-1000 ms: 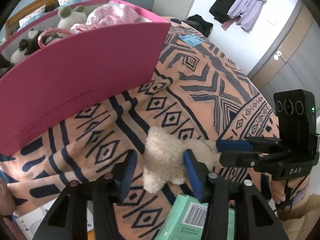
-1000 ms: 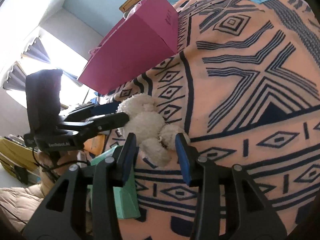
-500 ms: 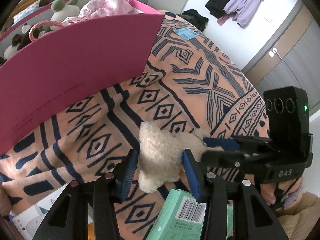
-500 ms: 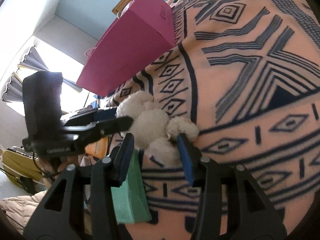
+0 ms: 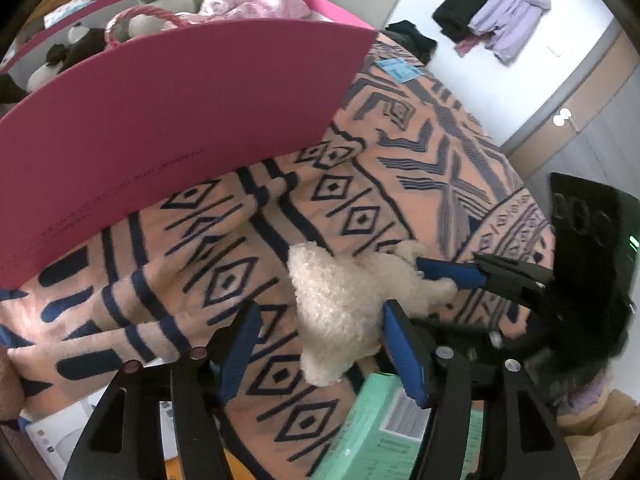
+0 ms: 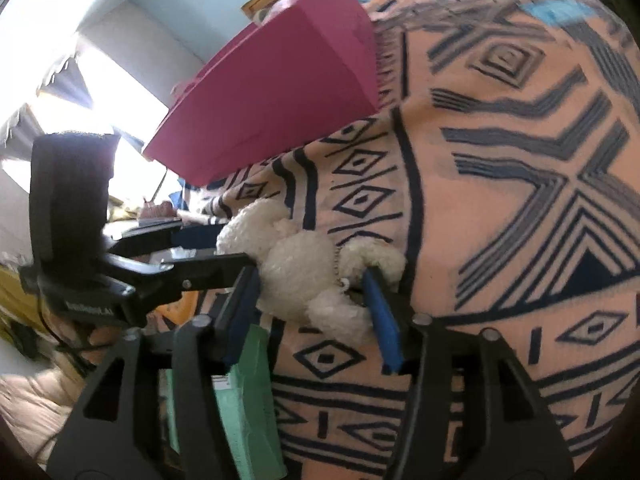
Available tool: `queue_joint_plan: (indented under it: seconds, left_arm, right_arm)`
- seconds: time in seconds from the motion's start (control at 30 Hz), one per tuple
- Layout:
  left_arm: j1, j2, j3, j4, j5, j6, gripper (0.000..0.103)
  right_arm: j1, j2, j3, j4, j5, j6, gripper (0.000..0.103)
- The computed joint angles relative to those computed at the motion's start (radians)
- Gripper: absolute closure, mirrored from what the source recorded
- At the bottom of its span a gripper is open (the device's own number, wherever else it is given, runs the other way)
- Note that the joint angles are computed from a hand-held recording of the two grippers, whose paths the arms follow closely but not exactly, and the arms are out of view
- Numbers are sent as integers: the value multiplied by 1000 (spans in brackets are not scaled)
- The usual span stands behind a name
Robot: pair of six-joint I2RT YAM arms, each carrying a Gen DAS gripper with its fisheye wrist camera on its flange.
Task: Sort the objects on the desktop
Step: 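Lift the white bunny with the right gripper and carry it toward the box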
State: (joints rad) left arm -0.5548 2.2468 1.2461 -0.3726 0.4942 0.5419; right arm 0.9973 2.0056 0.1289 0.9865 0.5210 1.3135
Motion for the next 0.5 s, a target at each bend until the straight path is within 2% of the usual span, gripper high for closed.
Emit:
queue_joint_plan:
  seconds: [0.07,0.17,0.2,0.23,0.3,0.4,0.5]
  left_arm:
    - [9,7,7,2,9,-10,39]
    - [23,25,31,-34,45,0,44]
    - [24,25,31,-40,52,8,51]
    - [23,23,29,-48,61,17,58]
    - [19,11,16,-48,68,23,65]
    - [14,-12,-10,-25,64,18,65]
    - [20,-48,-44,3,80,18,67]
  right_arm:
    - [14,-44,48,-139,29,-1,35]
    - [5,-1,42,-70,32,5,37]
    - [9,-5,42,-81,37,23,43]
    - [2,11,29,-35,31,20,44]
    - [-22,11,19,-3,10,1,47]
    - [-7,-4,35,-40,19,-14,55]
    - [-9,-34,43,-78,30,-33,57]
